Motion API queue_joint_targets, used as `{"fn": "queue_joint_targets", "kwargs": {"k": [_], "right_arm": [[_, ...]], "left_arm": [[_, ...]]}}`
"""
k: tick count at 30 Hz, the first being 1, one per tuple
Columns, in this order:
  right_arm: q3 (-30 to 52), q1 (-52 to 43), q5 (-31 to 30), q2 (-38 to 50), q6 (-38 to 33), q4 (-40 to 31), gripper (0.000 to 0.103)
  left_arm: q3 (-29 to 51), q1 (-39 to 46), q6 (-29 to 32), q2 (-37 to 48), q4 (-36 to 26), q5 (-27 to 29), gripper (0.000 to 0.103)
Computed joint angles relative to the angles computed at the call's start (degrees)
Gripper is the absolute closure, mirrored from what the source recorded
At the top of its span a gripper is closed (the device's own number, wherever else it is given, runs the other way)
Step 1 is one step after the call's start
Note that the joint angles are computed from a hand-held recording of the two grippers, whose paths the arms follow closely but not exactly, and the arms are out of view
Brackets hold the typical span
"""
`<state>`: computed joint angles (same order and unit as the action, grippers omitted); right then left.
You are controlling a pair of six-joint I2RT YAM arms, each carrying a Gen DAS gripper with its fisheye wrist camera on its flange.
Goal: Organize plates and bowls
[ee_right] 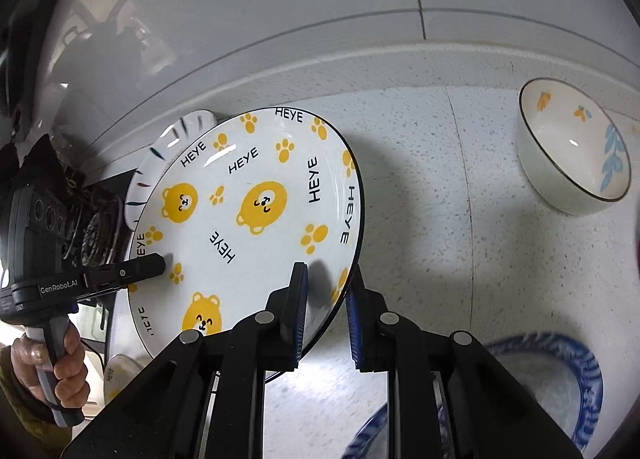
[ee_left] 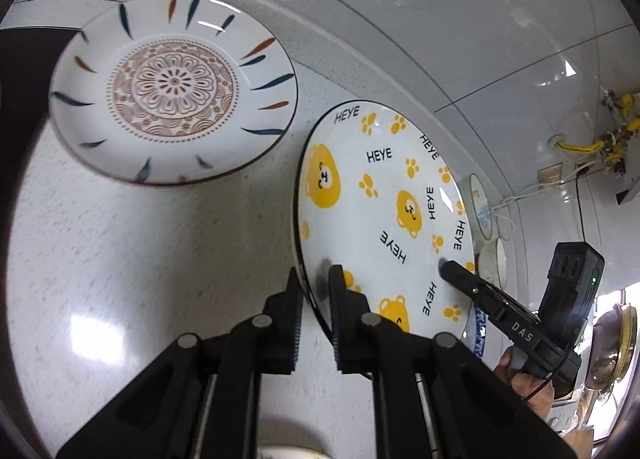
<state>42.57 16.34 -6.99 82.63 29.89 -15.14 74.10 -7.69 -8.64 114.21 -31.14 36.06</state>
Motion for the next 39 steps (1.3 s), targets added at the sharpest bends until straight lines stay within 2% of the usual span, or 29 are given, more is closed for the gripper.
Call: {"fn": "queue_joint_targets", "kwargs": {"k": [3,5,8,11,15,19,23,28,37,39], "right_arm": [[-0.7,5.8,4.4,-6.0,3.8,-3.9,0.086],[-0.9,10.9,8.2,-10.0,7.5,-6.8,0.086],[-0.4,22.0,15.8,-14.4,16.0,-11.6,0.086],[1.3,34.2,23.5,-14.8,26.1,-14.9,0.086],[4.7,49.5,32.3,-11.8,39.9,-20.0,0.086],[5.7,60.0,35.6,-5.1,52.3,-18.8,0.086],[3.4,63.6,34.0,0.7,58.8,-12.3,0.086],[1.6,63.9,31.7,5.2,61.9,-6.2,0.086],[1.7,65.4,30.7,5.9,64.6,-5.2,0.085],[0.7,64.9,29.9,5.8,64.4,-3.0,0.083]], "left_arm": [[-4.3,2.9,3.2,-5.6,-2.3,1.7,0.091],[-7.2,6.5,7.7,-9.8,-5.6,3.4,0.091],[-12.5,10.3,13.2,-17.8,-10.4,4.9,0.091],[-16.4,16.2,22.4,-25.0,-18.9,6.3,0.091],[-19.2,27.1,40.2,-29.6,-32.7,6.1,0.091],[-23.0,37.1,54.9,-29.5,-39.9,2.8,0.091],[-27.3,41.4,59.2,-27.7,-36.9,-1.4,0.090],[-30.2,41.7,58.8,-24.9,-31.7,-4.1,0.090],[-29.0,40.2,56.9,-22.6,-30.3,-4.1,0.089],[-28.7,39.8,56.4,-22.6,-30.6,-4.1,0.087]]}}
